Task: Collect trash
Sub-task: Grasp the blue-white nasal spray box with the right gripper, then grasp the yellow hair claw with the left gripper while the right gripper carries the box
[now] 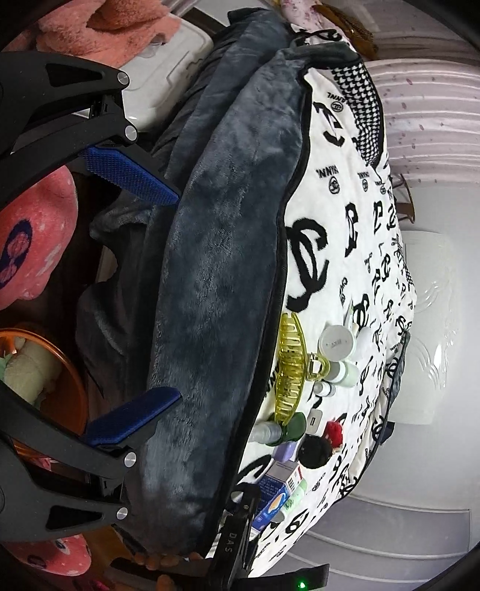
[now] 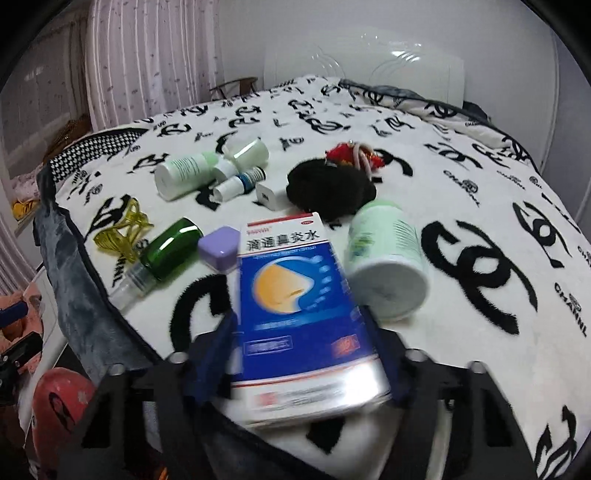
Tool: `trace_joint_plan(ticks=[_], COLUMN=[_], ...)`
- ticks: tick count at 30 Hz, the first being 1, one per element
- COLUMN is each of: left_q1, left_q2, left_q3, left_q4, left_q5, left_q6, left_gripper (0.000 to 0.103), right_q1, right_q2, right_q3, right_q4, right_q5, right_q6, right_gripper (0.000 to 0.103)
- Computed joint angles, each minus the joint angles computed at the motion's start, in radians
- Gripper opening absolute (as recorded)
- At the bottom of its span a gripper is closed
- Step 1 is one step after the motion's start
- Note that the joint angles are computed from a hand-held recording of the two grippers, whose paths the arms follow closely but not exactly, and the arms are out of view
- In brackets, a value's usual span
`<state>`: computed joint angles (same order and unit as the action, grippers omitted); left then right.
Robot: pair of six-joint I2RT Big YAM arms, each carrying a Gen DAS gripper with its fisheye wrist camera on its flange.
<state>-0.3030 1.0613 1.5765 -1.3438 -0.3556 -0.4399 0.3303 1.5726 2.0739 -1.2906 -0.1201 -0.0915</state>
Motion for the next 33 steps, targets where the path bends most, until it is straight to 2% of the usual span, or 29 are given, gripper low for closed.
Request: trace_joint_plan(ticks=[1,5,10,12,14,16,17,19,22,24,29,33], left_q1=[0.002,-0.001,-0.002,-0.004,-0.011,-0.001,0.004,0.024,0.039,0.059,0.127,0.154], left_q2=[0.002,0.000,-0.003,-0.008,-0.015,-0.019,-0.015,0.013,0.083,0.164,0.292,0.381], left_q3=[0.001,0.005,0.016,0.011,-0.003,-0.018,-0.019,0.002,0.067,0.145,0.274,0.355], left_q4=[-0.002,-0.009,-0.013,0.007,0.059,0.138,0.160,0.210,0.223,0.187,0.091,0.038], left_q5=[0.003,0.000,-0.005,-0.006,-0.008,0.020,0.030,0.059,0.058,0.086,0.267,0.328], left_q6=[-0.001,0.001,0.001,0.029,0.108,0.266,0.320,0.496,0.678,0.774,0.809,0.817], left_gripper=[0.096,0.096,0.096,0.096,0.096,0.096,0.096,0.096,0.096,0.096,0.096,0.096], right_q1=[-0.003,-0.003,-0.011,-0.018,-0.027,-0.032,-0.033,-0.037,-0.042,-0.046,-0.046,-0.055], right_q2=[0.003,-0.038,-0.141,-0.178,-0.220,-0.262,-0.276,-0.310,-0.343,-0.367,-0.406,-0.415], right_q3=[0.005,-0.043,-0.137,-0.164,-0.193,-0.222,-0.231,-0.252,-0.279,-0.300,-0.338,-0.360], right_q4=[-0.012,0.027,0.092,0.109,0.125,0.136,0.140,0.154,0.178,0.194,0.210,0.208], right_q5=[-0.019,-0.042,-0.085,-0.108,-0.138,-0.158,-0.163,-0.180,-0.206,-0.227,-0.251,-0.269], right_q6=[0.010,0.053,0.100,0.119,0.131,0.135,0.135,0.137,0.152,0.167,0.188,0.200], right_gripper=[0.053,0.052,0.052,0.052,0.052,0.052,0.052,0.052,0.052,0.053,0.053,0.053])
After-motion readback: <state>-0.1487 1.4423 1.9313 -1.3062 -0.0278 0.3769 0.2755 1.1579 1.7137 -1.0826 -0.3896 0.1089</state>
